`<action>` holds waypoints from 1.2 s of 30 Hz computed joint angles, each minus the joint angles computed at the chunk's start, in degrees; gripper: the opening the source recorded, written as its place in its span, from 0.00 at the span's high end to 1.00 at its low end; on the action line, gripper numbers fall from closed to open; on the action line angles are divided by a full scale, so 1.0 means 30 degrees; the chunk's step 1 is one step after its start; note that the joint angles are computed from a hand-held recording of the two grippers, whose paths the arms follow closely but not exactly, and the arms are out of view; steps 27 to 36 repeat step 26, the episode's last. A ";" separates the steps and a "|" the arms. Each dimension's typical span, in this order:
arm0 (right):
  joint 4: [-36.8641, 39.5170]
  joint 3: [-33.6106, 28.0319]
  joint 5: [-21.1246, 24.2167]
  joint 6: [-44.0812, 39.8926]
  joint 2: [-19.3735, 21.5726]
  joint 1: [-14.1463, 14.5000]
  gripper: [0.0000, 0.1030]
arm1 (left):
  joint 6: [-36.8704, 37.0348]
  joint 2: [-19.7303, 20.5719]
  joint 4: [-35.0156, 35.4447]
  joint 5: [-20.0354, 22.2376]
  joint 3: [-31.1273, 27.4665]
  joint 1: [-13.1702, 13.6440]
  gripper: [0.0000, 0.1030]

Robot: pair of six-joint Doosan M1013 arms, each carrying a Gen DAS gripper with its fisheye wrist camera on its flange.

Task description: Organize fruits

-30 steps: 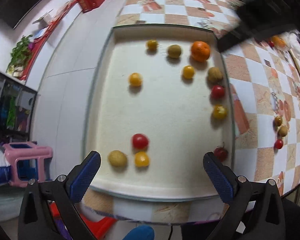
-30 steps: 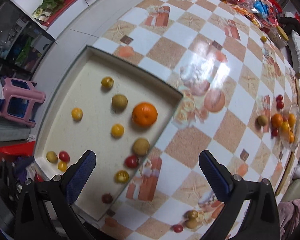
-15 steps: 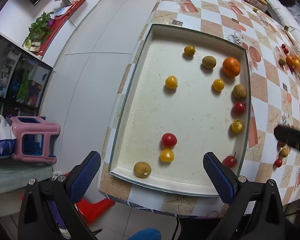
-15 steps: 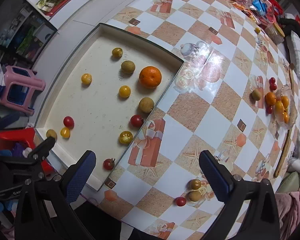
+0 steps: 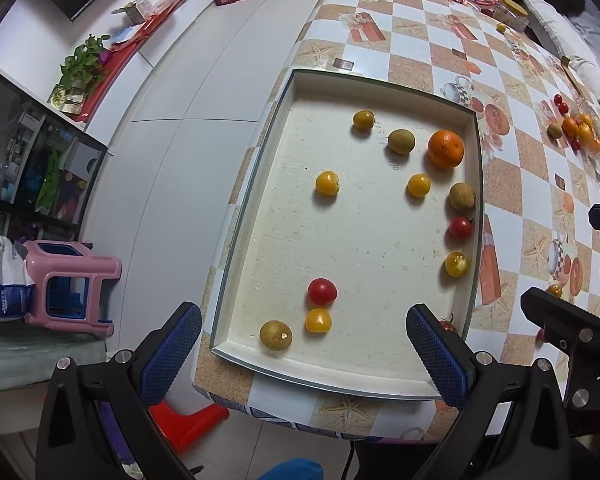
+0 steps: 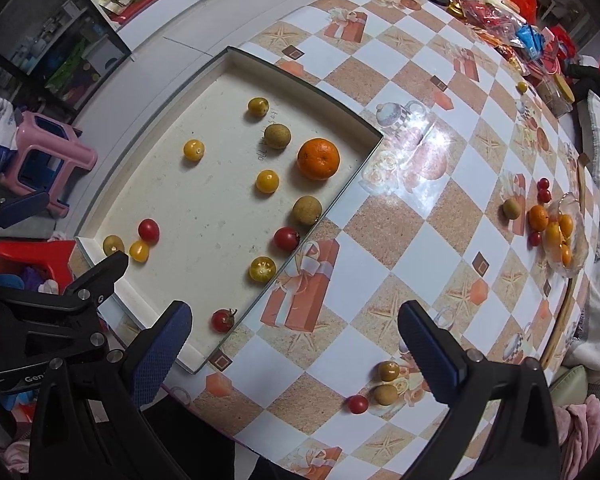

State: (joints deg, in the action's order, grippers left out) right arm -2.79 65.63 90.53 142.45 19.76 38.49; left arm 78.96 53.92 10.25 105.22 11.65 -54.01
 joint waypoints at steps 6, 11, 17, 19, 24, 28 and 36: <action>-0.0051 -0.0092 -0.0080 -0.0215 0.0019 0.0037 0.00 | -0.0202 -0.0288 0.0098 -0.0352 0.0484 0.0046 0.00; -0.0057 -0.0072 -0.0147 -0.0152 -0.0019 0.0102 0.00 | -0.0193 -0.0501 0.0167 -0.0620 0.0849 0.0041 0.00; 0.0009 0.0000 -0.0265 -0.0039 -0.0073 0.0119 0.00 | -0.0284 -0.0549 0.0137 -0.0637 0.0919 0.0062 0.00; 0.0022 0.0015 -0.0298 -0.0043 -0.0081 0.0121 0.00 | -0.0432 -0.0599 0.0190 -0.0672 0.0996 0.0052 0.00; 0.0010 -0.0031 -0.0339 -0.0098 -0.0059 0.0145 0.00 | -0.0575 -0.0963 0.0185 -0.1296 0.1607 0.0064 0.00; 0.0028 -0.0030 -0.0343 -0.0127 -0.0054 0.0138 0.00 | -0.0535 -0.0892 0.0183 -0.1197 0.1455 0.0065 0.00; 0.0028 -0.0030 -0.0343 -0.0127 -0.0054 0.0138 0.00 | -0.0535 -0.0892 0.0183 -0.1197 0.1455 0.0065 0.00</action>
